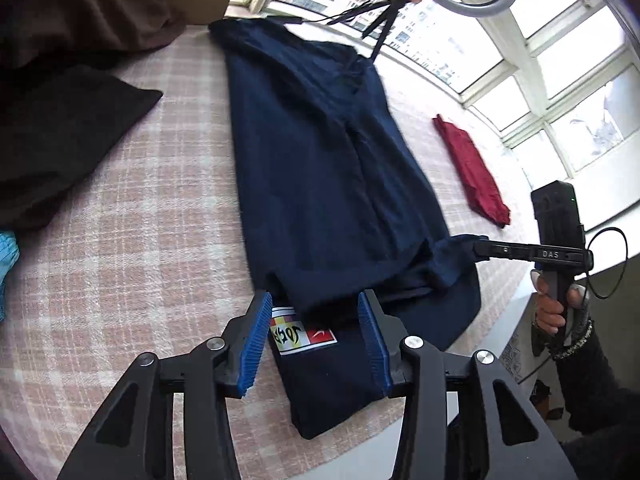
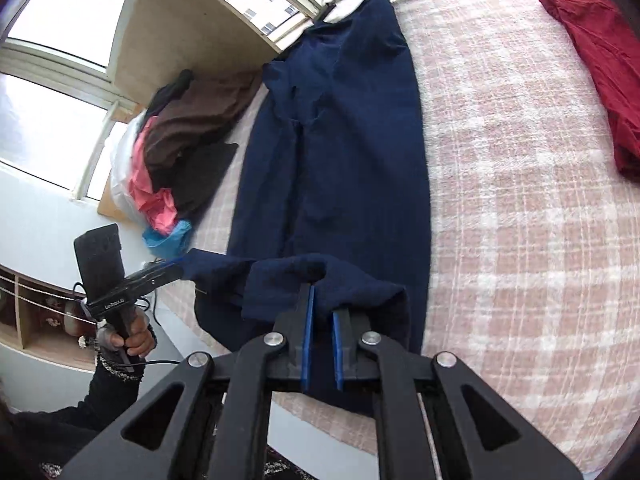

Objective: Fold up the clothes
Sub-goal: 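Open both grippers and withdraw from the folded-up garment end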

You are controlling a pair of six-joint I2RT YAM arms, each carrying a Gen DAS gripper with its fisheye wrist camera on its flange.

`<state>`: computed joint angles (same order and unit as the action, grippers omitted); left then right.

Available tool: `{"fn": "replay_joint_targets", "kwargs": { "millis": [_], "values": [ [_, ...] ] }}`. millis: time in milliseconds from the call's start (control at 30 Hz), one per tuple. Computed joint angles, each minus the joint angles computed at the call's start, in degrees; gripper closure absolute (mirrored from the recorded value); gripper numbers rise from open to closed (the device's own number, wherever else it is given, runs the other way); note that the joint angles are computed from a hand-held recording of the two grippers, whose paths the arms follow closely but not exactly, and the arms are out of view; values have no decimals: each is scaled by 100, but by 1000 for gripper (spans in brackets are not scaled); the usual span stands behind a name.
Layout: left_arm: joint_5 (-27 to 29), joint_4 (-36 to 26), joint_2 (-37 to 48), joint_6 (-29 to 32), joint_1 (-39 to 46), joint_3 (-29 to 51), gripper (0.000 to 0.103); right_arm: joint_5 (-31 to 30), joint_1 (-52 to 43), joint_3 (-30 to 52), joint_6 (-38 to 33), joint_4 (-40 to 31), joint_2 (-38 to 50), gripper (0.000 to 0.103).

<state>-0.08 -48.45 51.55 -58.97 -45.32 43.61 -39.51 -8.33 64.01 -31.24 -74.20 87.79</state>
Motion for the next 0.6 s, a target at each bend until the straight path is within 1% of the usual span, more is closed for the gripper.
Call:
{"fn": "replay_joint_targets", "kwargs": {
  "millis": [67,100,133,167,200,267,333,367,400,433,500,600],
  "values": [
    [23,32,-187,34,208,-162,62,149,26,353,8,-83,407,92],
    [-129,-96,-418,-12,107,-150,60,31,-58,454,-276,-267,453,90],
    [-296,-233,-642,-69,-15,-125,58,-91,-144,553,-577,-465,497,82],
    [-454,-338,-743,-134,-210,-84,57,-61,-205,523,-721,-446,345,79],
    [-620,-444,-834,-207,-419,-38,56,-28,-268,491,-864,-421,188,78],
    [-613,-334,-527,-174,-718,56,56,-25,-350,403,-1189,-424,-94,78],
    [-568,-225,-204,-100,-965,168,57,-195,-484,379,-1586,-737,-94,78],
    [-489,-157,-26,2,-1058,274,57,-274,-551,369,-1794,-902,-87,78],
    [-297,54,148,217,-1007,275,57,-270,-537,325,-2057,-1079,-39,78],
    [-103,259,330,431,-956,282,57,-97,-373,199,-2037,-986,-84,78],
    [388,594,754,817,-679,295,58,340,60,-143,-1778,-607,-184,78],
    [583,810,1304,1367,-243,389,58,694,813,-390,-1387,-58,-47,78]
  ]
}}
